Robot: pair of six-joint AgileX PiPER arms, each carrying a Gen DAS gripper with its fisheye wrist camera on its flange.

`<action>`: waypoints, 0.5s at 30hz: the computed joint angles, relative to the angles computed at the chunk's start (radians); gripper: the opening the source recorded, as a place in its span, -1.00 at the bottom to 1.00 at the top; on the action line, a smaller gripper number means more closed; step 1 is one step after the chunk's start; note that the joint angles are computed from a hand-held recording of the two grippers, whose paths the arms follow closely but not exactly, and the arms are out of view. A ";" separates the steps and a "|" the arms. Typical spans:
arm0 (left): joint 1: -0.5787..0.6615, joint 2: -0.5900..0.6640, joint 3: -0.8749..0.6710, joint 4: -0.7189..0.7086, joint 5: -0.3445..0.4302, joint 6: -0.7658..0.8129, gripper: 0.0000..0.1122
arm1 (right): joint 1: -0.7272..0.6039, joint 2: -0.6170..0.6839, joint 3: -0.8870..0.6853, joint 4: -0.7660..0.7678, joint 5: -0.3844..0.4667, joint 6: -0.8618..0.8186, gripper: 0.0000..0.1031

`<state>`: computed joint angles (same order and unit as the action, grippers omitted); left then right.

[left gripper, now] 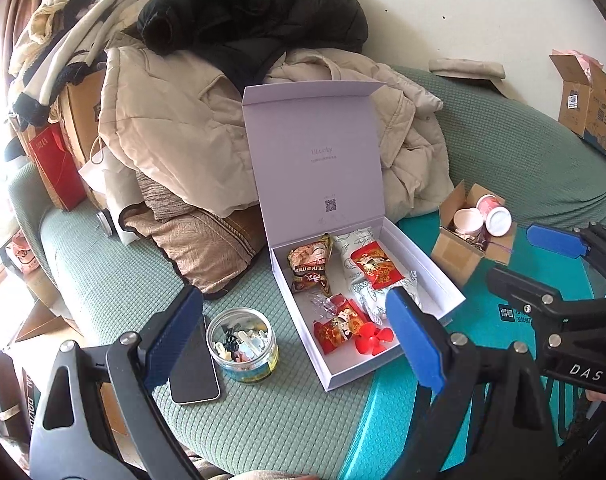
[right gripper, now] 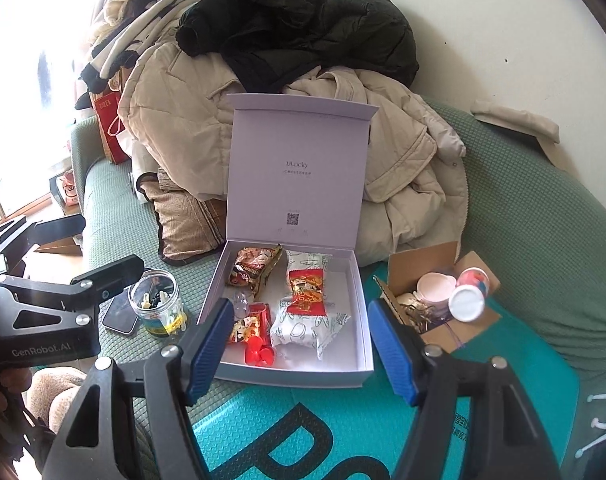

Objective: Organize objects

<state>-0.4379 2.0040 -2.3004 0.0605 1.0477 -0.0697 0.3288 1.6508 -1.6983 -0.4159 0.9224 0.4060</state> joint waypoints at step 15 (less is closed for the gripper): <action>-0.007 -0.198 0.363 0.046 -0.102 -0.095 0.65 | 0.081 -0.116 0.170 -0.059 0.005 0.111 0.37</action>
